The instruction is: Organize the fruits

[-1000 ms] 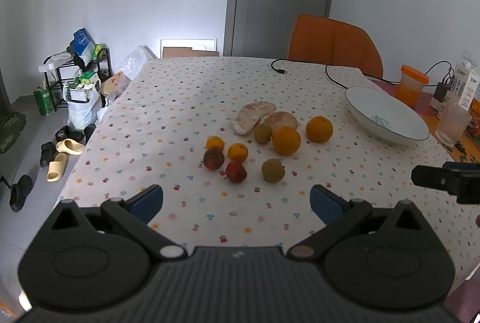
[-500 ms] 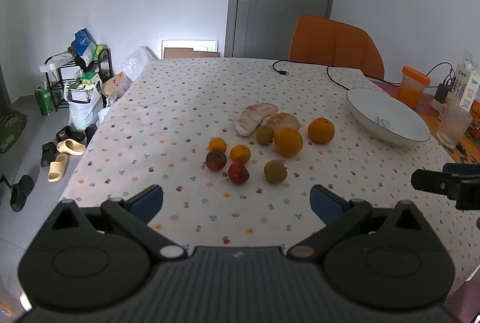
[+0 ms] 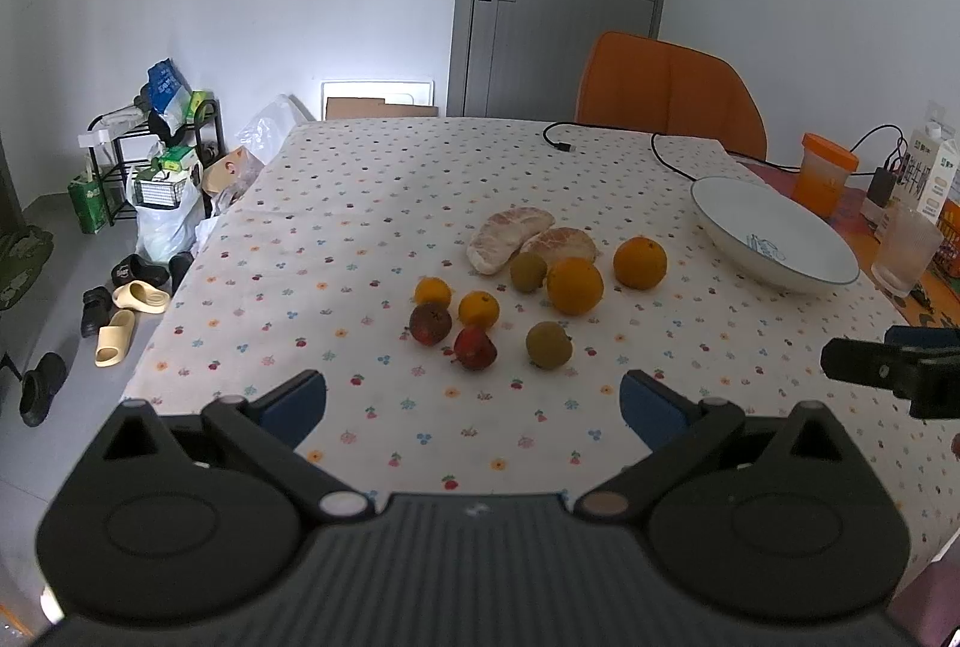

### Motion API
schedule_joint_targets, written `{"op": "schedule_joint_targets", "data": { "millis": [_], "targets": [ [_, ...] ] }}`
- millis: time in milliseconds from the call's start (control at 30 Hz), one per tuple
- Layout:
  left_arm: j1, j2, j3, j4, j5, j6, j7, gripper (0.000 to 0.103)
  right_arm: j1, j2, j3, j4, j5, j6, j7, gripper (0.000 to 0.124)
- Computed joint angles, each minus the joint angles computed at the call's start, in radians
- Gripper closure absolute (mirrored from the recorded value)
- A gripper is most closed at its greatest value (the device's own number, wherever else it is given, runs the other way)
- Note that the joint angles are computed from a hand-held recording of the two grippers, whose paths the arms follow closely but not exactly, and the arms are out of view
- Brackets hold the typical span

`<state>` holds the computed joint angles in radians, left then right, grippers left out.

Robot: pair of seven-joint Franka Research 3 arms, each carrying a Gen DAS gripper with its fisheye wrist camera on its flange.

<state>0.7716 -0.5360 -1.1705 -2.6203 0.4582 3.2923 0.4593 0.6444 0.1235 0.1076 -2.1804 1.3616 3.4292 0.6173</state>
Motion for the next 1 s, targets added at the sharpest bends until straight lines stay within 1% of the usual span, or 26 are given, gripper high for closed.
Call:
{"op": "schedule_joint_targets", "data": {
  "millis": [67, 133, 233, 267, 333, 467, 567, 600, 667, 733, 767, 867, 900, 933, 967, 1000],
  "targets": [
    [-0.003, -0.001, 0.001, 0.001, -0.001, -0.006, -0.001, 0.000, 0.008, 0.003, -0.005, 0.013, 0.042, 0.000, -0.043, 0.021],
    [-0.006, -0.001, 0.004, 0.001, 0.001, -0.008, -0.003, 0.000, -0.011, -0.001, 0.014, -0.003, -0.013, 0.004, 0.010, 0.021],
    [-0.013, -0.008, 0.012, -0.001, 0.005, -0.010, -0.005, 0.000, -0.017, -0.005, 0.017, -0.021, -0.076, 0.005, 0.070, 0.021],
    [-0.013, -0.010, 0.013, -0.003, 0.006, -0.007, -0.006, 0.000, -0.011, -0.005, 0.011, -0.021, -0.079, 0.004, 0.073, 0.021],
    [-0.014, -0.011, 0.016, -0.004, 0.005, -0.005, -0.008, 0.000, 0.010, -0.003, -0.008, -0.011, -0.047, 0.001, 0.042, 0.021],
    [-0.012, -0.007, 0.016, -0.004, 0.007, -0.002, -0.004, 0.000, 0.016, -0.001, -0.014, -0.006, -0.033, 0.000, 0.028, 0.021],
    [-0.006, -0.002, 0.011, -0.007, 0.006, 0.015, 0.007, 0.000, 0.018, 0.001, -0.016, -0.003, -0.035, -0.003, 0.020, 0.021],
    [-0.001, -0.005, 0.006, -0.008, 0.002, 0.020, 0.009, 0.000, 0.023, 0.004, -0.019, 0.003, -0.026, -0.004, 0.009, 0.021],
    [0.007, -0.010, -0.005, -0.010, -0.008, 0.027, 0.013, 0.000, 0.052, 0.019, -0.044, 0.044, 0.079, -0.009, -0.100, 0.021],
    [0.014, -0.008, -0.012, -0.013, -0.018, 0.036, 0.018, 0.000, 0.036, 0.028, -0.028, 0.065, 0.119, -0.014, -0.145, 0.021],
    [0.021, -0.010, -0.018, -0.015, -0.023, 0.044, 0.020, 0.000, 0.023, 0.028, -0.015, 0.067, 0.114, -0.023, -0.146, 0.021],
    [0.040, -0.014, -0.036, -0.017, -0.036, 0.050, 0.029, 0.000, -0.021, 0.031, 0.025, 0.044, -0.017, -0.035, -0.034, 0.021],
    [0.050, -0.017, -0.045, -0.018, -0.042, 0.056, 0.029, 0.000, -0.010, 0.034, 0.013, 0.046, -0.029, -0.040, -0.027, 0.021],
    [0.058, -0.025, -0.054, -0.019, -0.049, 0.055, 0.029, 0.000, 0.024, 0.040, -0.022, 0.054, -0.020, -0.047, -0.036, 0.021],
    [0.068, -0.035, -0.064, -0.019, -0.054, 0.053, 0.027, 0.000, 0.082, 0.046, -0.082, 0.064, 0.002, -0.056, -0.054, 0.021],
    [0.079, -0.042, -0.074, -0.019, -0.057, 0.056, 0.025, 0.000, 0.124, 0.052, -0.126, 0.071, 0.005, -0.063, -0.055, 0.021]
  ]
}}
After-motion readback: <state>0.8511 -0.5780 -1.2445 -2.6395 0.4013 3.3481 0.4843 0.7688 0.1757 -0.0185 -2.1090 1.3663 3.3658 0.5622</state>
